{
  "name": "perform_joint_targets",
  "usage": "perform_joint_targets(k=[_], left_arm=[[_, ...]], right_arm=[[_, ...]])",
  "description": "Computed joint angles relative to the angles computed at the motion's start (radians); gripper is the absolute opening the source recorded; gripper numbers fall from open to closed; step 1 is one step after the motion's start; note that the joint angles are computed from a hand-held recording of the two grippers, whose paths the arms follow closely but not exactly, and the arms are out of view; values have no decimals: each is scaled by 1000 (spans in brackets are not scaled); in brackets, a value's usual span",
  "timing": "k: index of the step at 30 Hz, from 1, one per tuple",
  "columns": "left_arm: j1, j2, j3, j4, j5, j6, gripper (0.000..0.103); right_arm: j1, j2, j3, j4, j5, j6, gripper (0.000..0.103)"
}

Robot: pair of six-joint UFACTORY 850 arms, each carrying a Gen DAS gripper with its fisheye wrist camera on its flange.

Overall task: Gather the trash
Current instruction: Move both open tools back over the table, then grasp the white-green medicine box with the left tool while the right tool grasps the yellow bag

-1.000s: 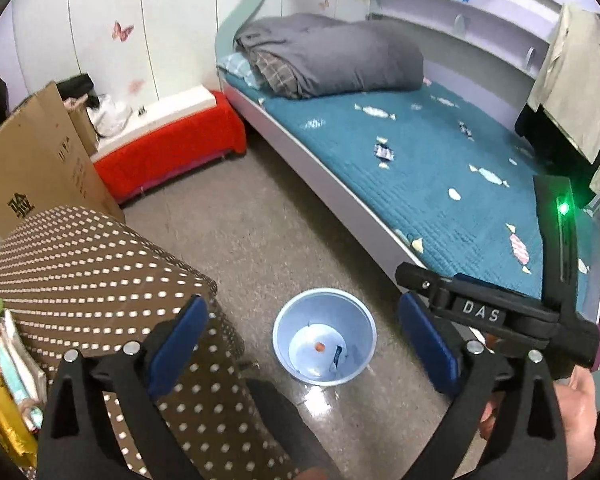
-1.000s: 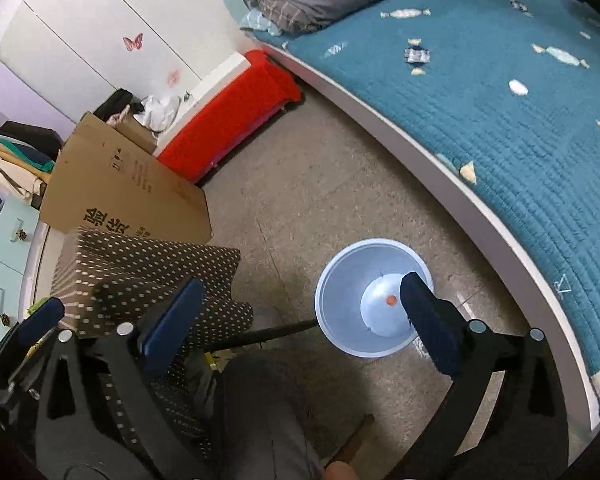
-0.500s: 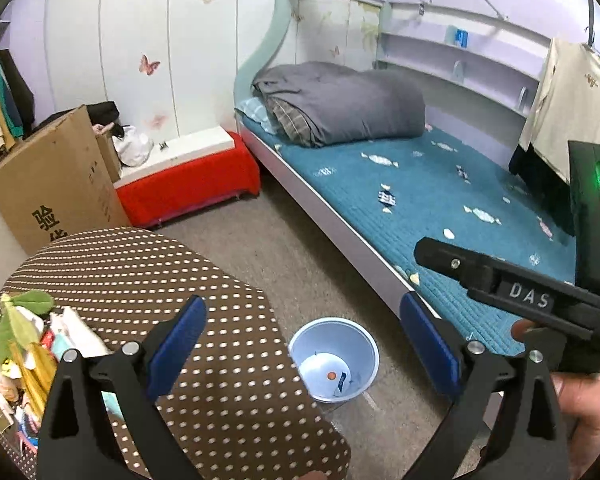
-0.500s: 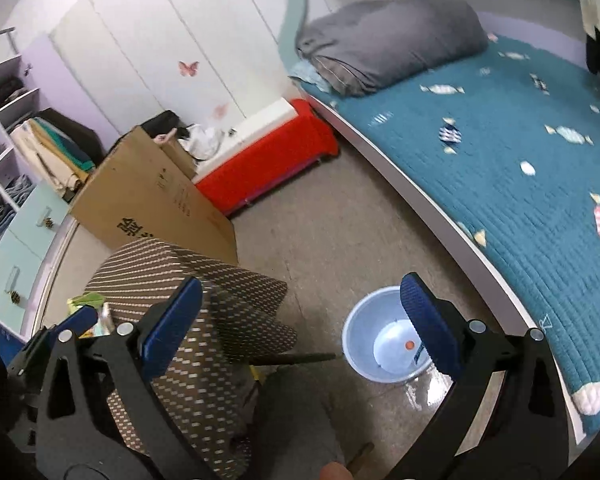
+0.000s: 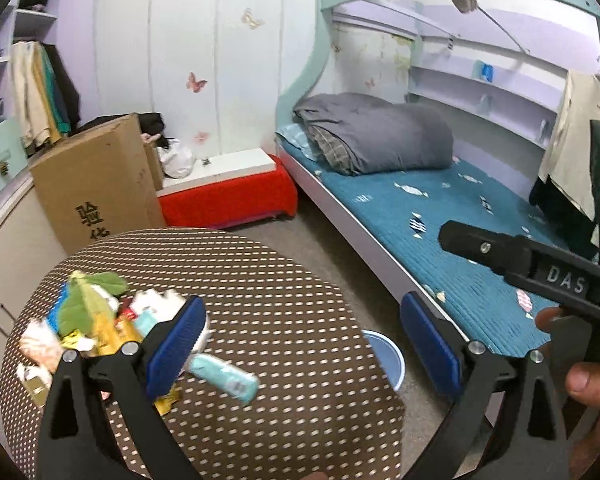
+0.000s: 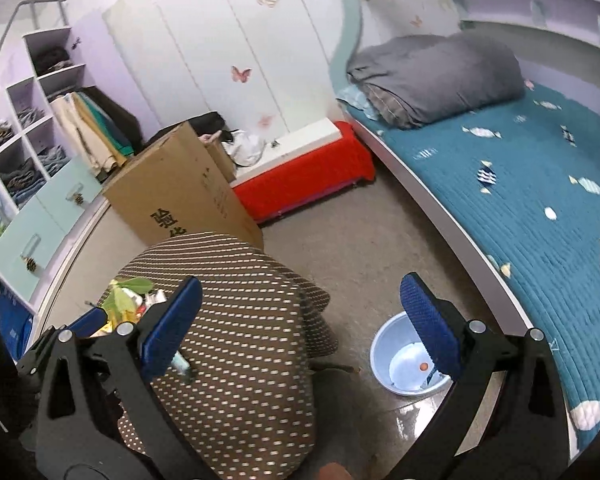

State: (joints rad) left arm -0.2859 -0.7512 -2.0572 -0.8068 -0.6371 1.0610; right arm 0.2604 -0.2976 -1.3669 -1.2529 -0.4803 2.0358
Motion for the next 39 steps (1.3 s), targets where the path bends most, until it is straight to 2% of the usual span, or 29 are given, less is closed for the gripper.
perform_joint_targets(k=[7, 15, 20, 25, 29, 34, 36, 39], left_arm=[[60, 30, 45, -59, 43, 24, 96], [125, 49, 90, -70, 126, -6, 96], [168, 21, 62, -8, 129, -114, 96], [195, 3, 52, 60, 178, -209, 96], [212, 16, 94, 79, 246, -243, 96], [240, -32, 50, 239, 293, -462, 96], [248, -92, -35, 379, 262, -632, 96], [251, -182, -166, 520, 198, -774, 96]], right_arm=[[63, -62, -104, 24, -40, -94, 97], [113, -148, -216, 62, -61, -198, 97], [133, -216, -294, 120, -52, -286, 97], [142, -266, -348, 162, -41, -341, 97], [149, -298, -384, 195, -31, -398, 97], [152, -338, -421, 240, -11, -468, 97], [151, -358, -443, 275, -3, -507, 97], [147, -393, -482, 346, 6, -590, 97]])
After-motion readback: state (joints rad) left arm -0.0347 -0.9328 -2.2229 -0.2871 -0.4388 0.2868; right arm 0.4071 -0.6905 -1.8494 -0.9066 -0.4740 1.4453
